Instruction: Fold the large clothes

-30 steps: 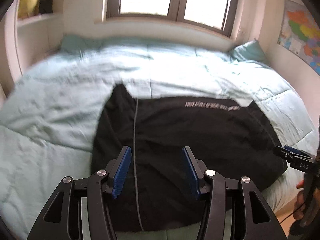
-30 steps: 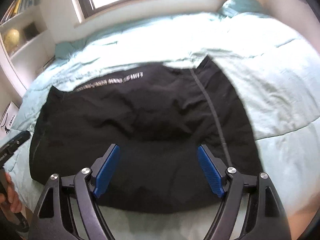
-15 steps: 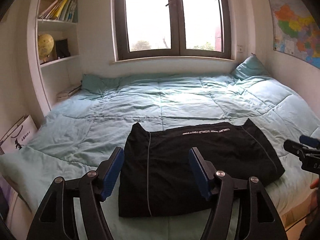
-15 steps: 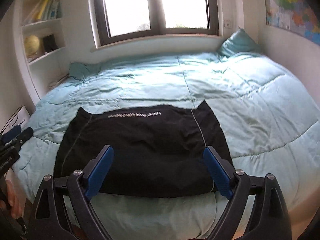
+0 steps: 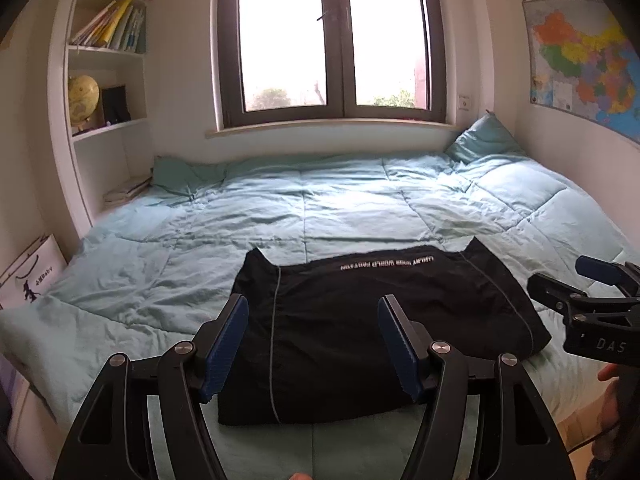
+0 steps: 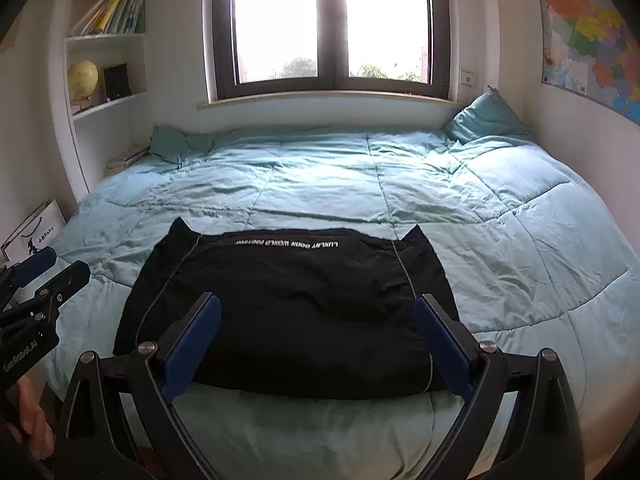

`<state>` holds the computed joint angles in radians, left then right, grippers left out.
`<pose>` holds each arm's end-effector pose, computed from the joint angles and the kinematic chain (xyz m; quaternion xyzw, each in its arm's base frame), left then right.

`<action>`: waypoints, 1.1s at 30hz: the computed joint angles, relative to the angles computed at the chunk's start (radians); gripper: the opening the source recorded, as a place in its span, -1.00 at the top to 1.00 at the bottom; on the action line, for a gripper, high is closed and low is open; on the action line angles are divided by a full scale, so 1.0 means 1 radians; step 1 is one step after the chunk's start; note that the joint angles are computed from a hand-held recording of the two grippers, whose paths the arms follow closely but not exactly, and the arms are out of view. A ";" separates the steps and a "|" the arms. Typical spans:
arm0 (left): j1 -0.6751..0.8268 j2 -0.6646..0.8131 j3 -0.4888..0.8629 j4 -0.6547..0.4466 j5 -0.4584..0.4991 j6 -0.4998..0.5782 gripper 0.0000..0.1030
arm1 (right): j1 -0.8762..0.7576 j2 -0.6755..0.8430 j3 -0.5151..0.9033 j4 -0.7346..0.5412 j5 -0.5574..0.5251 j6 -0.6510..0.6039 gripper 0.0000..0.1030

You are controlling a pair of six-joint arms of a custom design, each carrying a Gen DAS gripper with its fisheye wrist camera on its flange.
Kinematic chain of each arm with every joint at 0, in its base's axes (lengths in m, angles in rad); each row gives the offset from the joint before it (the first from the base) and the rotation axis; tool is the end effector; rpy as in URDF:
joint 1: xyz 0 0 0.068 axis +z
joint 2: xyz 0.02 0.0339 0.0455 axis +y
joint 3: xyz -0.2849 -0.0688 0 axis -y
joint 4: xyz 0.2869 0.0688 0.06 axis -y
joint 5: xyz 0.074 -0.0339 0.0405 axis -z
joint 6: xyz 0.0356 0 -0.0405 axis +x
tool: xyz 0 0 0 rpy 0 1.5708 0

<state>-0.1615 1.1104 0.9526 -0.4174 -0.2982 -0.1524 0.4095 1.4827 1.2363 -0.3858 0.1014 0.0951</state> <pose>0.2749 -0.0342 0.3241 -0.0670 0.8692 0.0551 0.4868 0.3464 0.1464 0.3208 -0.1168 0.8833 0.0690 0.4487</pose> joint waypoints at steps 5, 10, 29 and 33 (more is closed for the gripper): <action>-0.008 0.047 0.002 -0.014 -0.005 -0.010 -0.34 | 0.001 0.060 0.024 -0.020 -0.005 0.011 -0.90; 0.007 0.082 0.012 -0.022 0.011 -0.001 -0.34 | -0.003 0.101 0.043 -0.033 -0.025 0.017 -0.90; 0.016 0.156 0.037 -0.023 0.027 0.005 -0.34 | -0.007 0.166 0.080 -0.048 -0.032 -0.001 -0.90; 0.018 0.167 0.043 -0.025 0.031 0.003 -0.34 | -0.002 0.175 0.087 -0.055 -0.030 0.007 -0.90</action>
<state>-0.1435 1.2770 0.9953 -0.4428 -0.2670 -0.1494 0.4071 1.6576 1.3238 -0.4407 0.0709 0.1021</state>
